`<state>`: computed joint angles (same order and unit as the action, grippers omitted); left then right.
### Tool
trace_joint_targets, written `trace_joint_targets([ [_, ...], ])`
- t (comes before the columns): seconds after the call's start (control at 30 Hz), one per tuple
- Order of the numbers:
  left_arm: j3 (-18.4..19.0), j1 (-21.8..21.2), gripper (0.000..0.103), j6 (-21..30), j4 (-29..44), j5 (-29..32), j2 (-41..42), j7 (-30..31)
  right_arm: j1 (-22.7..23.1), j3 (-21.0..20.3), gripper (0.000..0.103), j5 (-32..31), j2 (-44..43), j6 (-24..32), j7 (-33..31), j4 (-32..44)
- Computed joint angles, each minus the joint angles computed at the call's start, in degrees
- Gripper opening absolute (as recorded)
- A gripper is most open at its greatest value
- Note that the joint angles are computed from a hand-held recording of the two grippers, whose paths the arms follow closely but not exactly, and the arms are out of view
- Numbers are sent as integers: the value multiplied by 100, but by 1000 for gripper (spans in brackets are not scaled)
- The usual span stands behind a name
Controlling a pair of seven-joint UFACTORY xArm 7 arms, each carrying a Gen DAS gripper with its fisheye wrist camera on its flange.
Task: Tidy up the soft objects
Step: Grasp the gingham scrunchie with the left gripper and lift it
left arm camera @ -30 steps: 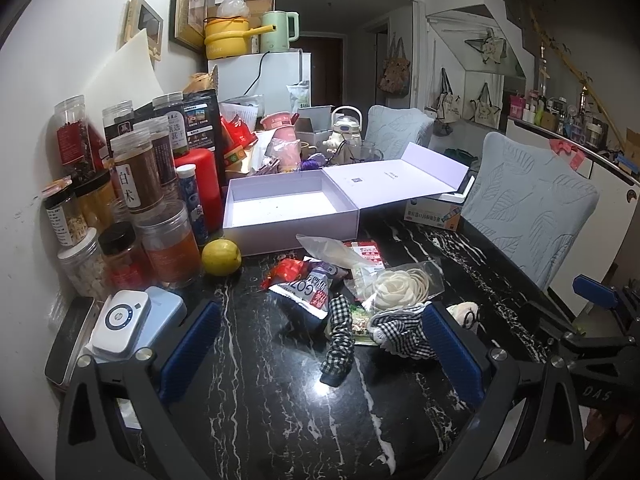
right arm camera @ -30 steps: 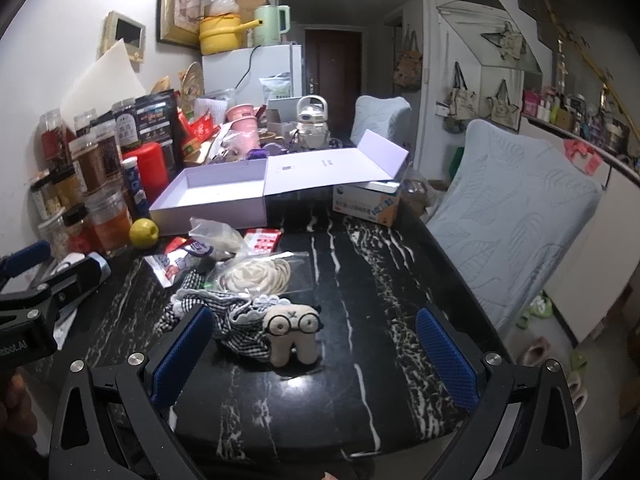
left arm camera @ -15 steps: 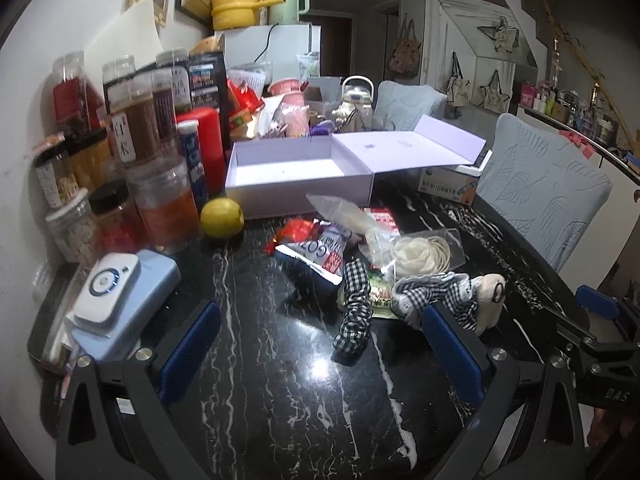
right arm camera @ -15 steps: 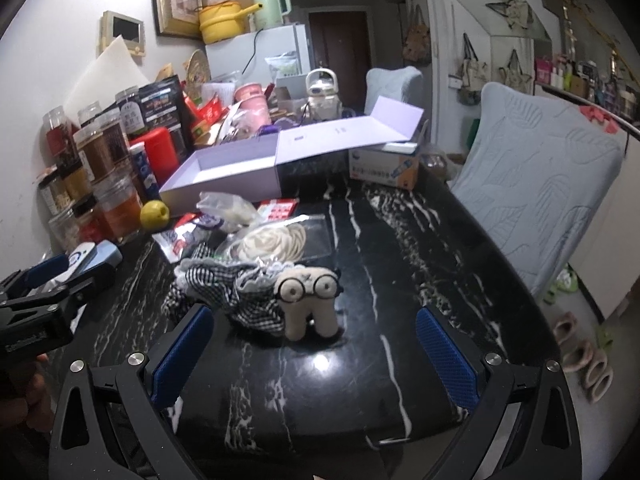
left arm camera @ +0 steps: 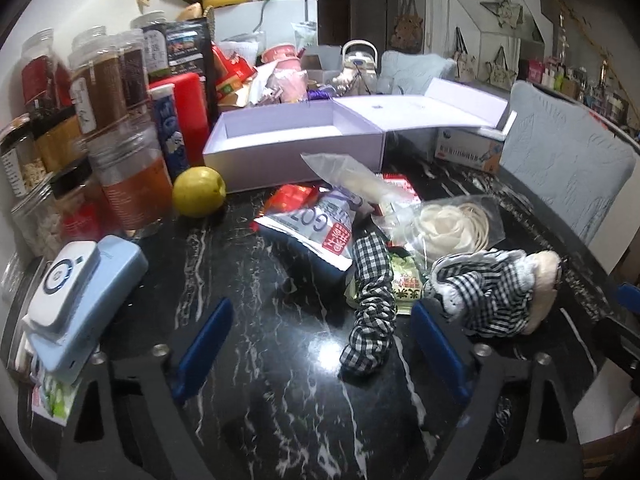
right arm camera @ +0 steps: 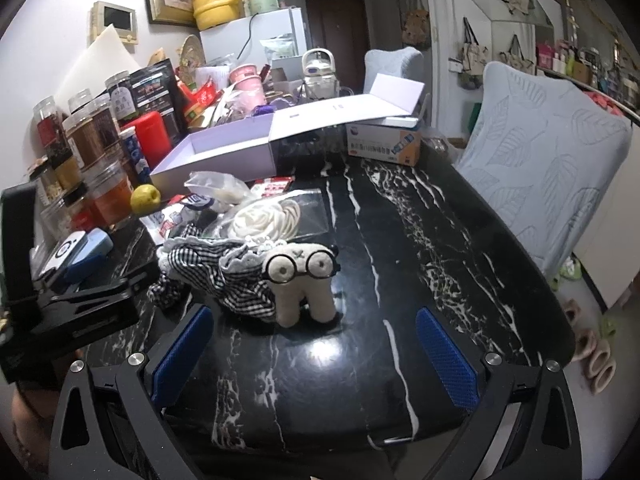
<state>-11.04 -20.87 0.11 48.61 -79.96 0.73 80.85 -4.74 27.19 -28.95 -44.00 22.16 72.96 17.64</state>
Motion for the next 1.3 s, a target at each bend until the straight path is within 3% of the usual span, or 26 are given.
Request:
trace_joint_targets([
  [0.07,1,12,86,98,56,423,162,-353,0,-46,103,16,29,-80,3,-33],
  [0.13,-31,61,76,192,105,763,304,-645,-8,-65,103,31,45,-126,-2,-52],
  [0.2,-91,154,52,336,155,986,420,-820,-4,-78,103,56,49,-134,-14,-65],
  [0.27,-108,253,37,597,164,1316,455,-1133,17,-113,103,85,55,-138,-55,-75],
  [0.37,-265,358,25,602,187,1004,451,-717,24,-141,103,114,96,-212,-110,-82],
  [0.63,1,348,23,1042,-154,-187,-157,320,-44,-77,103,168,98,-327,-143,-88],
  [0.9,511,364,23,1699,-598,-437,-951,494,-235,129,103,57,315,-390,-141,98],
  [1.13,651,396,23,1756,-634,-580,-1172,650,-1264,722,103,-647,832,-1296,-148,468],
  [1.3,666,430,23,1788,-547,-701,-1153,722,-1708,909,103,-1056,1181,-1218,-609,846],
])
